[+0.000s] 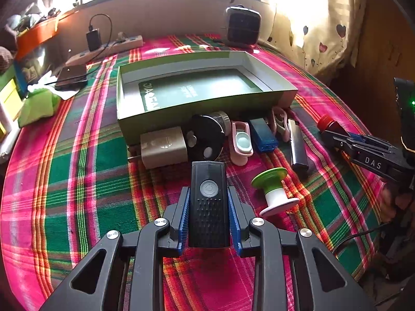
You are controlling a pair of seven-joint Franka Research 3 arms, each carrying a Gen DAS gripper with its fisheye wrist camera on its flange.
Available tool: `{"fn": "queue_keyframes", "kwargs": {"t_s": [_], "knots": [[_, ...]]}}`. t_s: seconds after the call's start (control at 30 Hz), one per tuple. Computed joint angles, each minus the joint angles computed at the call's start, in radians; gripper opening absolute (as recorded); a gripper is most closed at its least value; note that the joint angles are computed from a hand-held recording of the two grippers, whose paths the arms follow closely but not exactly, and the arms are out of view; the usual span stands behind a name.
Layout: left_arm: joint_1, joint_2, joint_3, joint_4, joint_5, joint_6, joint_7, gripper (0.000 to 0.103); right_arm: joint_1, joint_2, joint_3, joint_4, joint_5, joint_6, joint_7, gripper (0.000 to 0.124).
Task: Organize rigid objects
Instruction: 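Carry the jar with the right tool while the left tool carries the black device into the box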
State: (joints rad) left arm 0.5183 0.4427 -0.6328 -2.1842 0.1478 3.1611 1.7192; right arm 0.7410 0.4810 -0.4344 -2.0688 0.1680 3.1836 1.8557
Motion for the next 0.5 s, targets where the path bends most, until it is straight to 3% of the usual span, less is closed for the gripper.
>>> {"fn": "queue_keyframes", "kwargs": {"t_s": [0.5], "knots": [[0.068, -0.036, -0.059, 0.003, -0.012, 0.016, -0.02, 0.026, 0.029, -0.047, -0.018, -0.033, 0.042, 0.047, -0.066, 0.033]]}}
